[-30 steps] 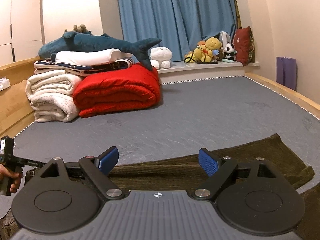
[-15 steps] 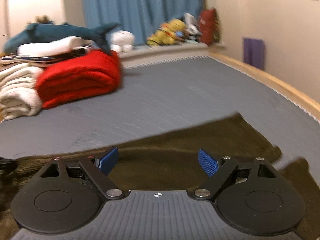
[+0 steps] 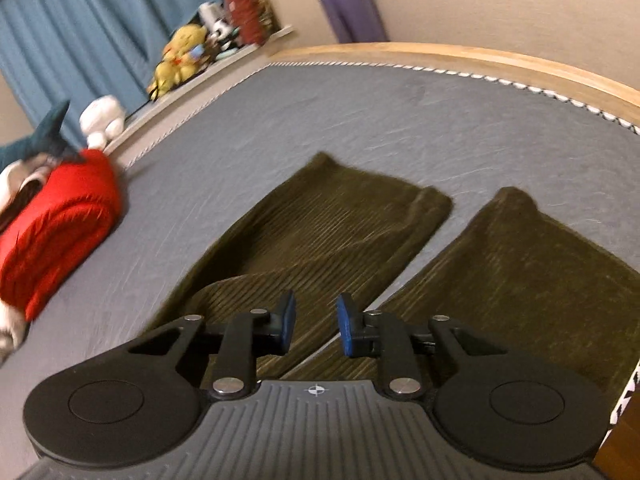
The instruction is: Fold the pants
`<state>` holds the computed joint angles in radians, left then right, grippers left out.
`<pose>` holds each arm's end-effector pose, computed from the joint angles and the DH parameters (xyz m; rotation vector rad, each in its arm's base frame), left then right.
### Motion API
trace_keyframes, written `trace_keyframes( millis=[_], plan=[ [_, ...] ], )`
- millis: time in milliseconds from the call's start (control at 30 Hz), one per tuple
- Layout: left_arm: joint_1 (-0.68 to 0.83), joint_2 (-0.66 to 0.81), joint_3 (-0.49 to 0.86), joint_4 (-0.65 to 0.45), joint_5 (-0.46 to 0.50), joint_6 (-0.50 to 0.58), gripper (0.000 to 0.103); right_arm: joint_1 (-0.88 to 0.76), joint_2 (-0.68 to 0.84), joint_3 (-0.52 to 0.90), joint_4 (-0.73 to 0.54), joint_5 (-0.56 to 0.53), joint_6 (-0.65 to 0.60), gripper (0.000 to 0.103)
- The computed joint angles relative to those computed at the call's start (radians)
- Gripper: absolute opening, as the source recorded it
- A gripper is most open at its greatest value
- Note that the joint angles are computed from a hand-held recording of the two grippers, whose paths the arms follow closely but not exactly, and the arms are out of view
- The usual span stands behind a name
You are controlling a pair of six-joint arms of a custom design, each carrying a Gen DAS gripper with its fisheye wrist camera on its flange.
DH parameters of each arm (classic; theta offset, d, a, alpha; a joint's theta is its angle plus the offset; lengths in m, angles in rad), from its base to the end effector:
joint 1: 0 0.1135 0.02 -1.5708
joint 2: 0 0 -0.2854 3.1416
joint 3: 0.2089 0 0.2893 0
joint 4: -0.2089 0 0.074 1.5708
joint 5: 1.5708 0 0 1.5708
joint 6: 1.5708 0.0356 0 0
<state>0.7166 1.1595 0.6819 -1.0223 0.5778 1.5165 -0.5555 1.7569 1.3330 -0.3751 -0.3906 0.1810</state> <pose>0.1577 0.1116 0.1947 1.0299 2.3663 -0.2543 0.3725 -0.2153 0.2556 0.6564 2.2154 0.2735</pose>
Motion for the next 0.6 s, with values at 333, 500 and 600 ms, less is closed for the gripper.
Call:
trace_keyframes(
  millis=[333, 500, 600],
  plan=[
    [-0.317, -0.099, -0.054, 0.365, 0.09, -0.599, 0.015, 0.0, 0.109, 0.058, 0.057, -0.089, 0.033, 0.027],
    [-0.546, -0.048, -0.15, 0.469, -0.162, -0.547, 0.017, 0.048, 0.163, 0.09, 0.099, -0.129, 0.037, 0.027],
    [-0.54, 0.031, -0.142, 0.461, -0.202, -0.473, 0.042, 0.077, 0.222, 0.148, 0.098, -0.152, 0.031, 0.027]
  ],
)
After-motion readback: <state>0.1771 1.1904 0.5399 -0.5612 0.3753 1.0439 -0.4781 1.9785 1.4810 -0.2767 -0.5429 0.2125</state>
